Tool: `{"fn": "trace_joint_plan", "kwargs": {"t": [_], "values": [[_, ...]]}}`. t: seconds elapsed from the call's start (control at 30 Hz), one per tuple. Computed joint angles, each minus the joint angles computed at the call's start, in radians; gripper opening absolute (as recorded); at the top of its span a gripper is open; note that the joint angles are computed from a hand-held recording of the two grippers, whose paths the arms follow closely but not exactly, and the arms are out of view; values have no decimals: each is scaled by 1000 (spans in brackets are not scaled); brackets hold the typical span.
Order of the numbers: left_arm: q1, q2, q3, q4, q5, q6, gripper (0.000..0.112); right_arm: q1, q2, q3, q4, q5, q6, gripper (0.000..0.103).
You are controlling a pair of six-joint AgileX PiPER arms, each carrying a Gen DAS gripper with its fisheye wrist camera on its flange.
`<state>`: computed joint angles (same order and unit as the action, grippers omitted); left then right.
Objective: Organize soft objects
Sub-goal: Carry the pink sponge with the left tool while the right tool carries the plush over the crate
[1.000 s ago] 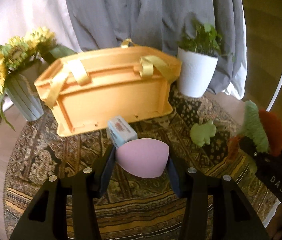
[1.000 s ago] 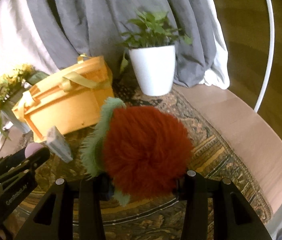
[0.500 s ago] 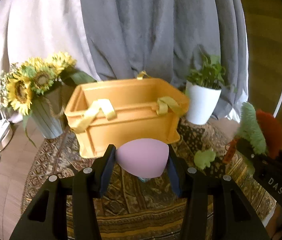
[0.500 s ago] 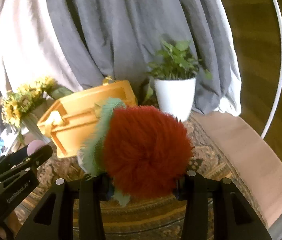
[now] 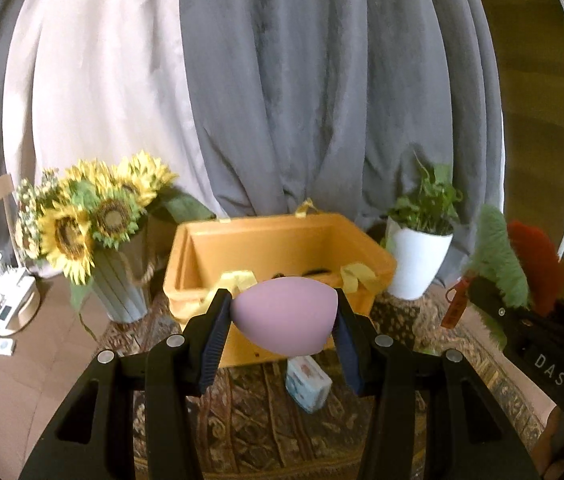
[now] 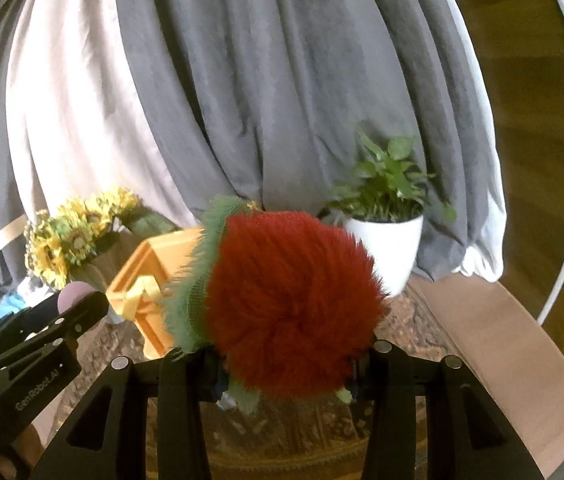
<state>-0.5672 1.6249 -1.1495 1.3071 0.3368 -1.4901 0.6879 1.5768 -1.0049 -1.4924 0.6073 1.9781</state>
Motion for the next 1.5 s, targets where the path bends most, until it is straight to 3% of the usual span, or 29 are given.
{"fn": "trace_joint_plan", "kwargs": {"t": [0.5, 0.9, 1.2, 1.33, 1.5], "values": [[88, 68, -130, 80, -35, -40, 48, -65, 112, -222, 3, -84, -131, 44], [150, 231, -347, -33, -53, 96, 48, -162, 286, -478, 125, -194, -346, 44], [190, 364, -534, -333, -25, 390, 48, -234, 464, -758, 540, -246, -811, 44], [198, 415, -605, -450, 4, 512, 48, -253, 541, -883, 736, -220, -1020, 44], [221, 487, -716, -736, 42, 785, 48, -273, 647, -1062, 972, -148, -1268, 44]]}}
